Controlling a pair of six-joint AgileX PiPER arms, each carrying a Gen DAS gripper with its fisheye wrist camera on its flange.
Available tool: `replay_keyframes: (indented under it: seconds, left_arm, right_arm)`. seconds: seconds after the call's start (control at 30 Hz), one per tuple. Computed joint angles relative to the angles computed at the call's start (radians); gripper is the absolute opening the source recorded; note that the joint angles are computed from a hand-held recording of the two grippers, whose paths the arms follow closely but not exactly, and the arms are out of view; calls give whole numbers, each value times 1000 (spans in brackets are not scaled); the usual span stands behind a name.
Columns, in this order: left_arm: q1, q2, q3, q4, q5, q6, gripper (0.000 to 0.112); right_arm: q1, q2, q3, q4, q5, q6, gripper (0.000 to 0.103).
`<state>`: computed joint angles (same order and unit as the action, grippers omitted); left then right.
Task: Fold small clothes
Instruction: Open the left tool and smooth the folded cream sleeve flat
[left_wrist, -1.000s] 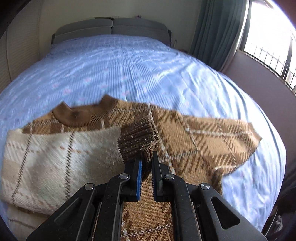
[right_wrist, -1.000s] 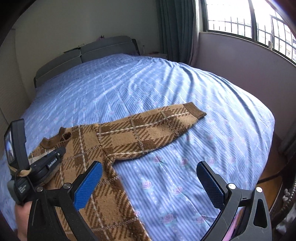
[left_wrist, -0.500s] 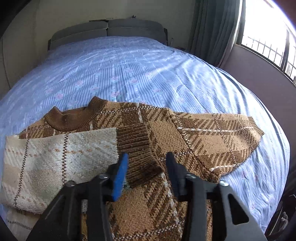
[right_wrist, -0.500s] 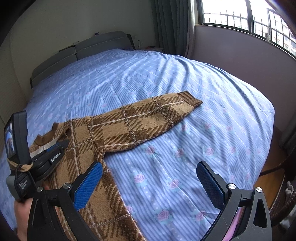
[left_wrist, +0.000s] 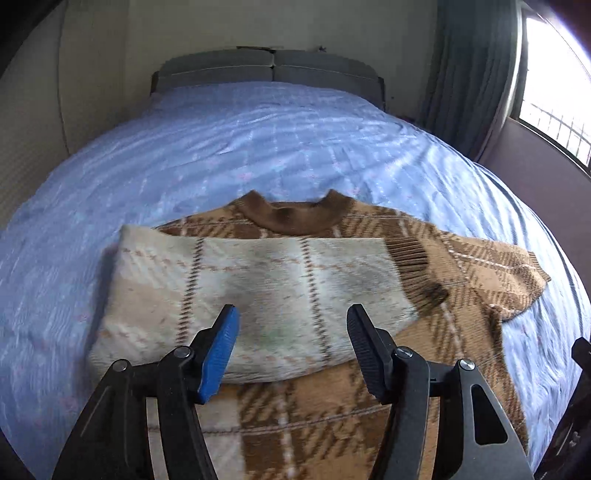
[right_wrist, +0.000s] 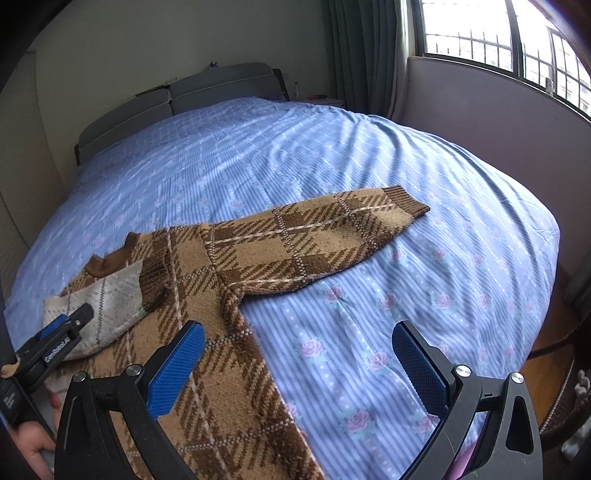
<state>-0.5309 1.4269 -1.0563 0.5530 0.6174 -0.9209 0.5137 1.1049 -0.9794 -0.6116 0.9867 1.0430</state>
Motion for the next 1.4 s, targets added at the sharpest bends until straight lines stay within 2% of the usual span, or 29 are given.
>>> replay_keyframes:
  seconds: [0.23, 0.4, 0.47, 0.63, 0.77, 0.93, 1.0, 1.07, 1.13, 1.27, 1.4]
  left_arm:
    - [165, -181, 225, -66, -53, 101, 60]
    - [176, -258, 301, -15, -40, 62, 60]
    - [204, -260, 311, -20, -31, 68, 60]
    - [364, -212, 306, -182, -92, 235, 62]
    - [415, -187, 295, -247, -109, 313, 65]
    - [428, -222, 330, -251, -118, 319, 66]
    - [460, -228, 342, -293, -129, 364, 67]
    - [490, -233, 352, -351, -138, 419, 68]
    - [478, -233, 346, -324, -125, 391, 68]
    - [421, -266, 318, -226, -55, 283, 68]
    - [337, -317, 267, -142, 51, 175, 67]
  right_arm:
    - [93, 124, -69, -57, -39, 39, 102]
    - [143, 259, -169, -80, -74, 16, 102]
    - [151, 303, -201, -78, -91, -3, 102]
    - [160, 426, -292, -86, -106, -32, 102]
    - [148, 526, -373, -89, -100, -64, 102]
    - [133, 660, -461, -99, -39, -102, 102]
    - [123, 692, -463, -95, -13, -113, 102]
    - [109, 678, -418, -97, -46, -98, 102]
    - [101, 665, -400, -90, -62, -97, 102]
    - [101, 646, -420, -63, -35, -132, 102]
    - [74, 493, -303, -62, -128, -118, 102]
